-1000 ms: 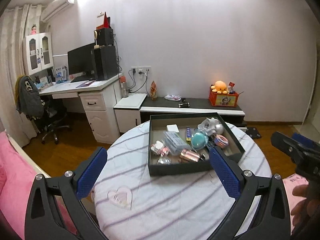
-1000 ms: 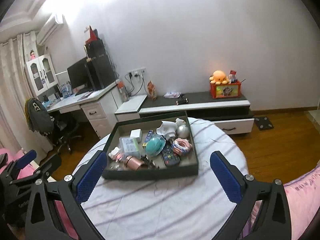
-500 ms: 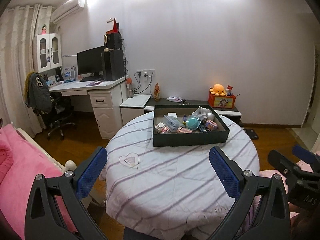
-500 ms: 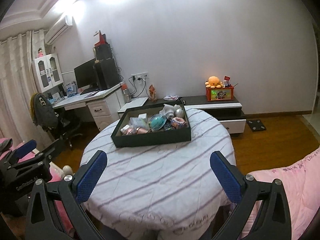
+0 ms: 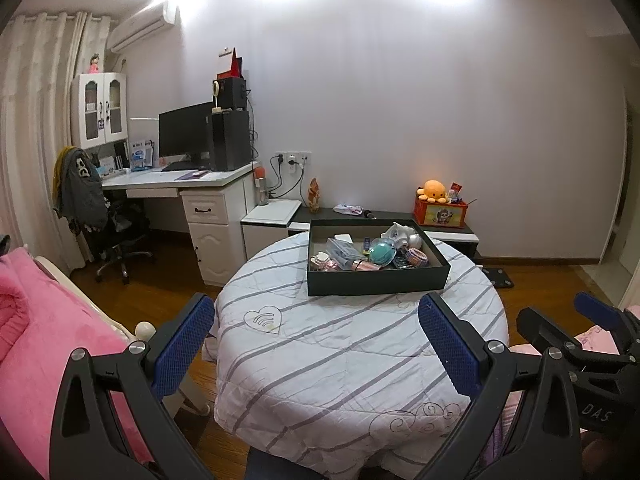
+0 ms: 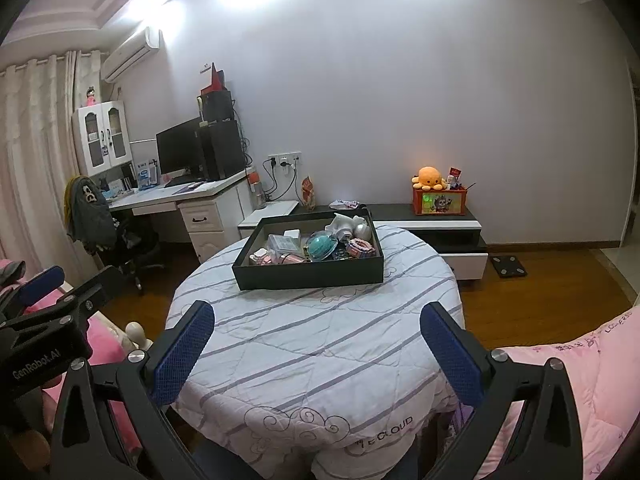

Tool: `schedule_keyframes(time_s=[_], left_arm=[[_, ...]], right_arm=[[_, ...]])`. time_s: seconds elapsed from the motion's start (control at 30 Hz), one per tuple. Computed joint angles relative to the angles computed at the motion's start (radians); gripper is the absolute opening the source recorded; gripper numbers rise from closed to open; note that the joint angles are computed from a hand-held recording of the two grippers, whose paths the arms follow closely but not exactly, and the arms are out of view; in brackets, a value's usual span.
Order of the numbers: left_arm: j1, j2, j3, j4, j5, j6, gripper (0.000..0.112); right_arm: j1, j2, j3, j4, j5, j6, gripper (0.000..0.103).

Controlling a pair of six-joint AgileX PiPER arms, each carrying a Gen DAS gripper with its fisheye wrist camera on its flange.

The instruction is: Organize rigid objects

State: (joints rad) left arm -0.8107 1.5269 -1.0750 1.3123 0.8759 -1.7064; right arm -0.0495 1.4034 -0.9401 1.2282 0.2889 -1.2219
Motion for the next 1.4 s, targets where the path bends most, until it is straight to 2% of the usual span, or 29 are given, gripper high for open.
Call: schedule_keyframes(time_s=[0.7, 1.0, 1.23, 1.4], left_arm=[[0.021, -0.012, 0.014, -0.02, -0.038, -0.005, 0.103], [0.016, 0.003, 0.009, -0.013, -0.024, -0.021, 0.103], [0.041, -0.01, 0.015, -0.047, -0.078, 0.017, 0.103], [0.047, -0.023, 0.033, -0.022, -0.098, 0.004, 0.103]], right_arm=[[0.014, 0.024, -0.019, -0.026, -0.001, 0.016, 0.103], [0.011, 0.022, -0.019, -0.045, 0.003, 0.036, 0.103], [0.014, 0.022, -0.018, -0.057, 0.001, 0.048, 0.103], [0.02, 0.021, -0.015, -0.056, -0.004, 0.048, 0.103]])
